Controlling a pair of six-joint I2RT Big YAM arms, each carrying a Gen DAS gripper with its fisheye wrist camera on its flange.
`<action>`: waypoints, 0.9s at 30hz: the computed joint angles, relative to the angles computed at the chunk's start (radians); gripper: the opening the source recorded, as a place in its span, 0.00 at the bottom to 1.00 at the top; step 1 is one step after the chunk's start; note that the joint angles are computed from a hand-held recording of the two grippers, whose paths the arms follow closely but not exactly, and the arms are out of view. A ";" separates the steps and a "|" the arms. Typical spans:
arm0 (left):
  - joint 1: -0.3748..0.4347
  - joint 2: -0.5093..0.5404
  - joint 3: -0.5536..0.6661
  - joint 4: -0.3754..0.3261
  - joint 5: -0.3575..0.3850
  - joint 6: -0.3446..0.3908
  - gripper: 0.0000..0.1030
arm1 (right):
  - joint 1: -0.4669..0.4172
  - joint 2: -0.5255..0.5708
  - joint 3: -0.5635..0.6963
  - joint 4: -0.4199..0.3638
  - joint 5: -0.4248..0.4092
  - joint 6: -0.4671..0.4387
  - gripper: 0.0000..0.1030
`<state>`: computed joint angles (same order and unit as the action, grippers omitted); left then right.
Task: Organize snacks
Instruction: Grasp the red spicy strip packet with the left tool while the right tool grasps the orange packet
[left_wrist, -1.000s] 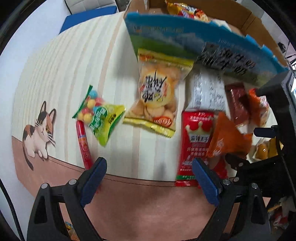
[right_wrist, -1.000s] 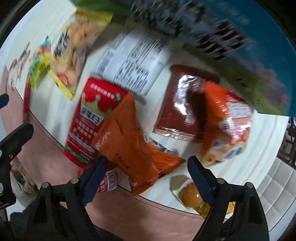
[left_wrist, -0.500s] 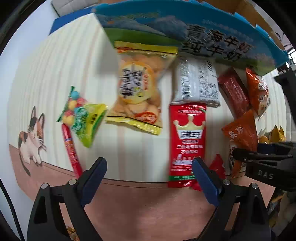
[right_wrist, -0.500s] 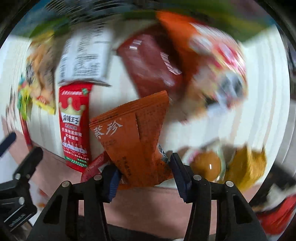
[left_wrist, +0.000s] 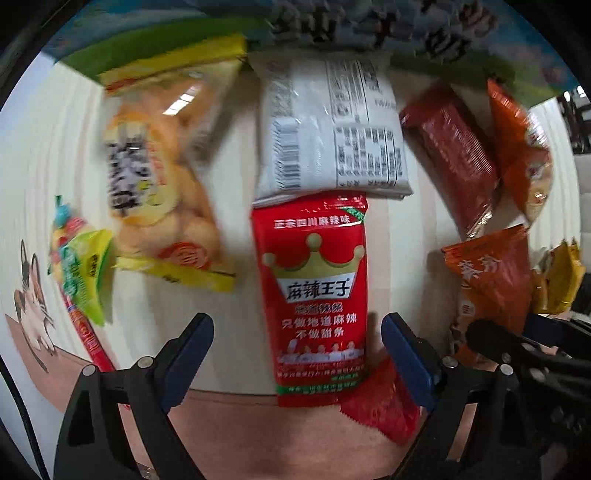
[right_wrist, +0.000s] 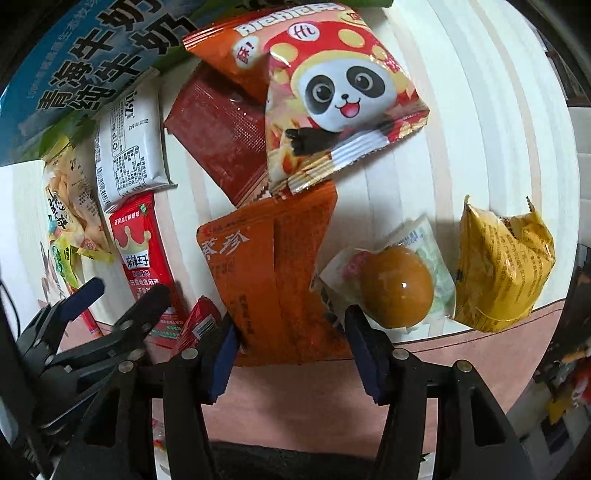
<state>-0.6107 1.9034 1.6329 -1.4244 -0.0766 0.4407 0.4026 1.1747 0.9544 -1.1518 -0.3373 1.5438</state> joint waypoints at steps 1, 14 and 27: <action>-0.008 0.006 -0.006 0.000 -0.009 0.000 0.90 | -0.001 -0.008 -0.008 -0.004 0.000 -0.005 0.58; 0.004 -0.030 -0.025 -0.005 0.019 -0.016 0.46 | 0.023 -0.044 0.028 -0.141 0.042 -0.051 0.52; 0.063 -0.085 -0.123 0.000 0.002 -0.004 0.53 | 0.020 -0.091 0.020 -0.217 0.023 -0.081 0.52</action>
<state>-0.5473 1.8179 1.5099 -1.4241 -0.0749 0.4364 0.4226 1.0840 0.9748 -1.3689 -0.3141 1.4623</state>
